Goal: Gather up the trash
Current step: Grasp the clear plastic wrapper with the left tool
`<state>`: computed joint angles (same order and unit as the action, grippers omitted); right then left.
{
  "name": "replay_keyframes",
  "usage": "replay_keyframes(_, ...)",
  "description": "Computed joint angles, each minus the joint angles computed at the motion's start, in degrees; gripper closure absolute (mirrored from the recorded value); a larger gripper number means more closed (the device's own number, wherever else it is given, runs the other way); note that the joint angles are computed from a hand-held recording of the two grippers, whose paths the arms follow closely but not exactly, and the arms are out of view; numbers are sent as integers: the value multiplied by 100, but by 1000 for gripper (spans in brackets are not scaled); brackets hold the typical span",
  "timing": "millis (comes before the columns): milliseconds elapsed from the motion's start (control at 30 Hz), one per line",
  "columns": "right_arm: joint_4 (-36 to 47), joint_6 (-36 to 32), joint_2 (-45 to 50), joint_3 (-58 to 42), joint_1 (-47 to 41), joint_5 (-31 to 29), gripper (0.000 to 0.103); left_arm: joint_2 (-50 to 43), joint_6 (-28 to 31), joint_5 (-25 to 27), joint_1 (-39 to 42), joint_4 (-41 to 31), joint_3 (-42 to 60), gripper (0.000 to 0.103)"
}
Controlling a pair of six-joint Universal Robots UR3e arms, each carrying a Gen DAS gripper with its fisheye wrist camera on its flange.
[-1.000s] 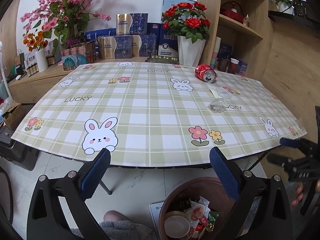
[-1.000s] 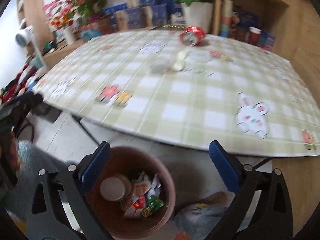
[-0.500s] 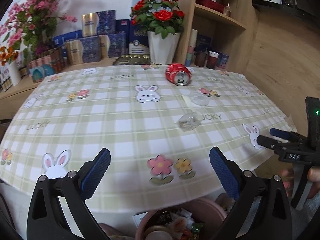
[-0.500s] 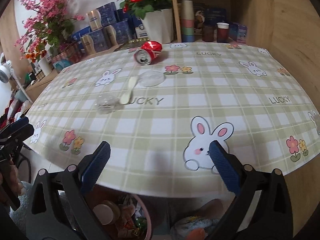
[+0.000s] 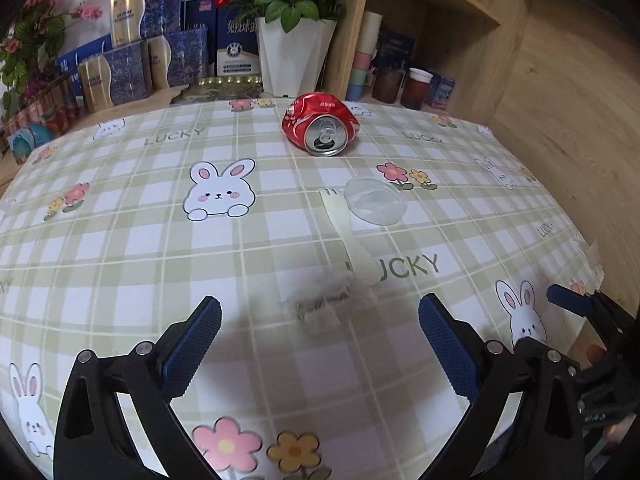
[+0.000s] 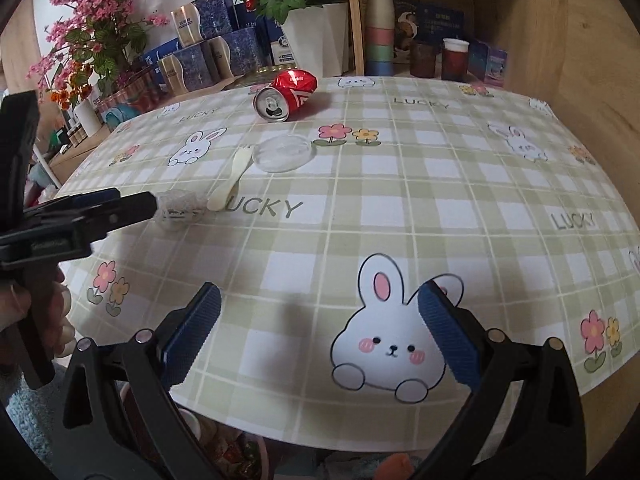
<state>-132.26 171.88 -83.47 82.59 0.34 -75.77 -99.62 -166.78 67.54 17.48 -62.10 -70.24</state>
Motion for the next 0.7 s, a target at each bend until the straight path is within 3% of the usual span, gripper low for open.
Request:
replay_keyframes(233, 182, -119, 394, -539, 19, 44, 6, -696, -133, 237, -280, -239, 642, 23)
replay_keyframes(267, 213, -131, 453, -620, 23, 73, 6, -758, -137, 235, -286, -313, 728, 27)
replay_keyframes(333, 269, -150, 587, -821, 74, 44, 6, -887, -118, 69, -218, -662, 981, 48)
replay_keyframes(400, 374, -179, 724, -1044, 108, 88, 6, -828, -63, 35, -162, -658, 940, 55)
replay_keyframes(467, 540, -168, 925, -1382, 143, 205, 6, -719, 6, -31, -69, -660, 831, 69)
replay_keyframes(500, 651, -160, 1077, -1626, 184, 261, 10, -617, 17, -131, 35, -644, 711, 75)
replay_keyframes(567, 949, -145, 1408, -2161, 285, 309, 27, -458, -10, -256, 207, -660, 567, 77)
replay_keyframes(700, 1523, 50, 2271, -3451, 527, 426, 40, -33, 87, -569, 671, -684, 202, 79)
